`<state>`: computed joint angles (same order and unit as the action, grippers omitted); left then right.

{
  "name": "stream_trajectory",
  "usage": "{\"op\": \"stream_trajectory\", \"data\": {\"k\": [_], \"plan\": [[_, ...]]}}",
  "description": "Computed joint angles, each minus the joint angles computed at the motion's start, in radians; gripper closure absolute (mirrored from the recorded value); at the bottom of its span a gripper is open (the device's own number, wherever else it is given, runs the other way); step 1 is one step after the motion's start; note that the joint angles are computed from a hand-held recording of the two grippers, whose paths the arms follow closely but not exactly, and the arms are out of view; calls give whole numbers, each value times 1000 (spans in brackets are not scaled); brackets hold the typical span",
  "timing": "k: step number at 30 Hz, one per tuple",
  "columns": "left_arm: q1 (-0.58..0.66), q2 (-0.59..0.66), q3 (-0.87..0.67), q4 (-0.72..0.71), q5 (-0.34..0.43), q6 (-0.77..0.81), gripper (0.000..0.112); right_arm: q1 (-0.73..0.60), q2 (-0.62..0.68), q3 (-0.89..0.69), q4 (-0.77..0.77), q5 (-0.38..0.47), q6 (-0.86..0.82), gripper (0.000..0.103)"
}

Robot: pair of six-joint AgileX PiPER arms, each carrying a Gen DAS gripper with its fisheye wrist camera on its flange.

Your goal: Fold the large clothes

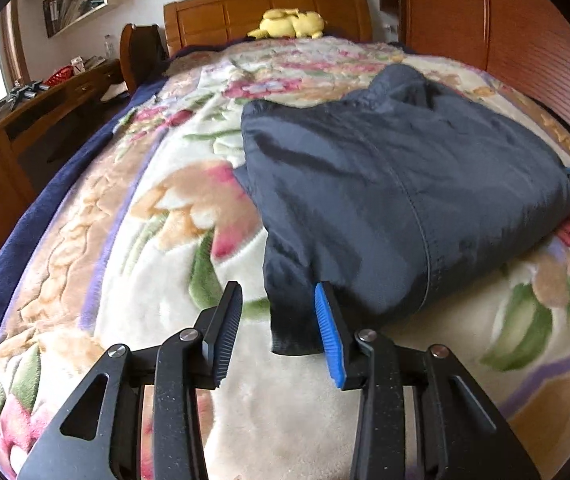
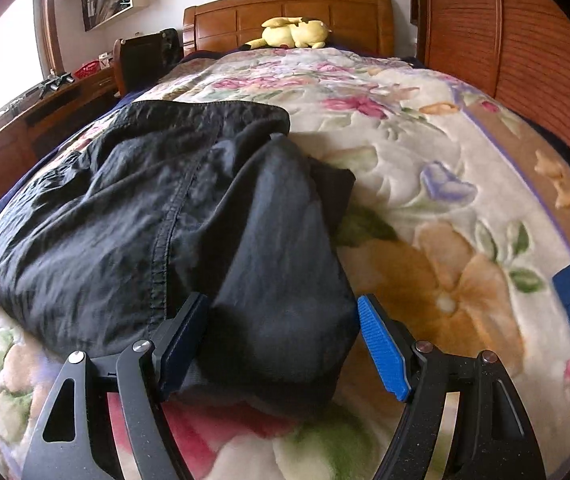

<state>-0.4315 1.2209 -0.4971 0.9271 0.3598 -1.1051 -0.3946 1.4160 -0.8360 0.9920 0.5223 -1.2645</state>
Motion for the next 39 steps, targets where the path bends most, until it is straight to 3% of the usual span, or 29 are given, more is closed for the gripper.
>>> {"op": "stream_trajectory", "data": {"k": [5, 11, 14, 21, 26, 29, 33, 39], "plan": [[20, 74, -9, -6, -34, 7, 73, -1, 18, 28, 91, -15, -96, 25], [19, 85, -3, 13, -47, -20, 73, 11, 1, 77, 184, -61, -202, 25], [57, 81, 3, -4, -89, 4, 73, 12, -20, 107, 245, -76, -269, 25], [42, 63, 23, 109, -81, -117, 73, -94, -15, 93, 210, 104, -263, 32], [-14, 28, 42, 238, -35, -254, 73, -115, -39, 105, 187, 149, -259, 46], [4, 7, 42, 168, -84, -176, 73, -117, -45, 112, 185, 155, -255, 52], [-32, 23, 25, 190, -47, -212, 76, -109, -38, 108, 184, 151, -255, 54], [27, 33, 24, 87, -109, -97, 76, -112, -33, 107, 187, 166, -253, 57]]}}
